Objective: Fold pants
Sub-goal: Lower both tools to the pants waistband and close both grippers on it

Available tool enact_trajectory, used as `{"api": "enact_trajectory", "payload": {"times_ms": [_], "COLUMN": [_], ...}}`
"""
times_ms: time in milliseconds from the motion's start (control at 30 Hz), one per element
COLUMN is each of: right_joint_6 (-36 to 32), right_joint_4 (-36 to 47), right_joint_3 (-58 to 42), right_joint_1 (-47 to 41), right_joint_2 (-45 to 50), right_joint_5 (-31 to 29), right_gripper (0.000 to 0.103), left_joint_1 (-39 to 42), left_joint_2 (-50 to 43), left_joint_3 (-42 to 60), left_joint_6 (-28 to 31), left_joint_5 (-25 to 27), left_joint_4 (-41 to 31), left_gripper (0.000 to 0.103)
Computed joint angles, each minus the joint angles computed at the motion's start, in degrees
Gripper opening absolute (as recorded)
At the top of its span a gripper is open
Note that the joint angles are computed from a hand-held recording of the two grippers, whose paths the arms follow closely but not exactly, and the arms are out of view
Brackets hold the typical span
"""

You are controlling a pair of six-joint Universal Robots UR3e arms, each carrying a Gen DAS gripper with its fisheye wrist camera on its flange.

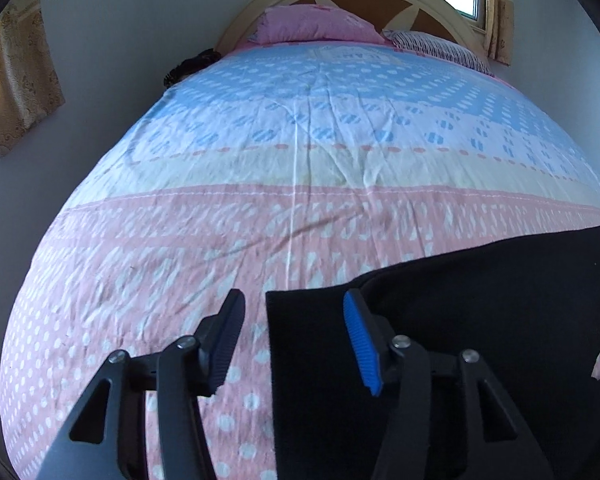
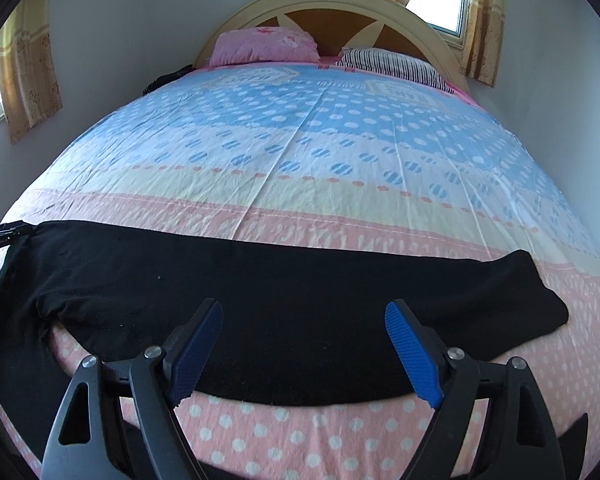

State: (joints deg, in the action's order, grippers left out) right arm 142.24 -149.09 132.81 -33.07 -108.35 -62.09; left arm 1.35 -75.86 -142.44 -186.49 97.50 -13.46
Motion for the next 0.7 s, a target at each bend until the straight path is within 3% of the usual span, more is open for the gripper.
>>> {"api": "enact_trajectory", "payload": {"times_ms": [167,267,333,533,700], "right_joint_6": [2.0,4.0,5.0,6.2,3.1], "right_joint_4": [-5.7,-6.3,-6.8,-6.1,-1.4], "right_joint_3": [-3.7,-8.4,-11.7,-21.6,-28.4], "right_joint_1": [4.6,7.1,8.8,13.7,16.8], "right_joint_2": [9.0,15.3,19.4,29.2,35.2], "right_joint_5": [-3.5,-4.9,-5.6,-6.5,-7.6], "right_gripper": [0.084,0.073,0.071,0.072,0.075], "left_joint_1": [1.5,2.6,3.4,2.2,0.9], "left_joint_2": [-2.5,-2.4,-1.6,-1.8,-3.3], "left_joint_3": [-0.7,-1.9,-1.9,-0.3,0.9], "left_joint_6": [1.3,1.9,2.6,3.7,3.6], "left_joint_5": [-2.9,-4.7,-6.0,-4.3,-2.4], "left_joint_4": [2.1,4.1,3.3,2.0,1.7], "left_gripper": [0.043,0.035,0.02,0.017,0.019]}}
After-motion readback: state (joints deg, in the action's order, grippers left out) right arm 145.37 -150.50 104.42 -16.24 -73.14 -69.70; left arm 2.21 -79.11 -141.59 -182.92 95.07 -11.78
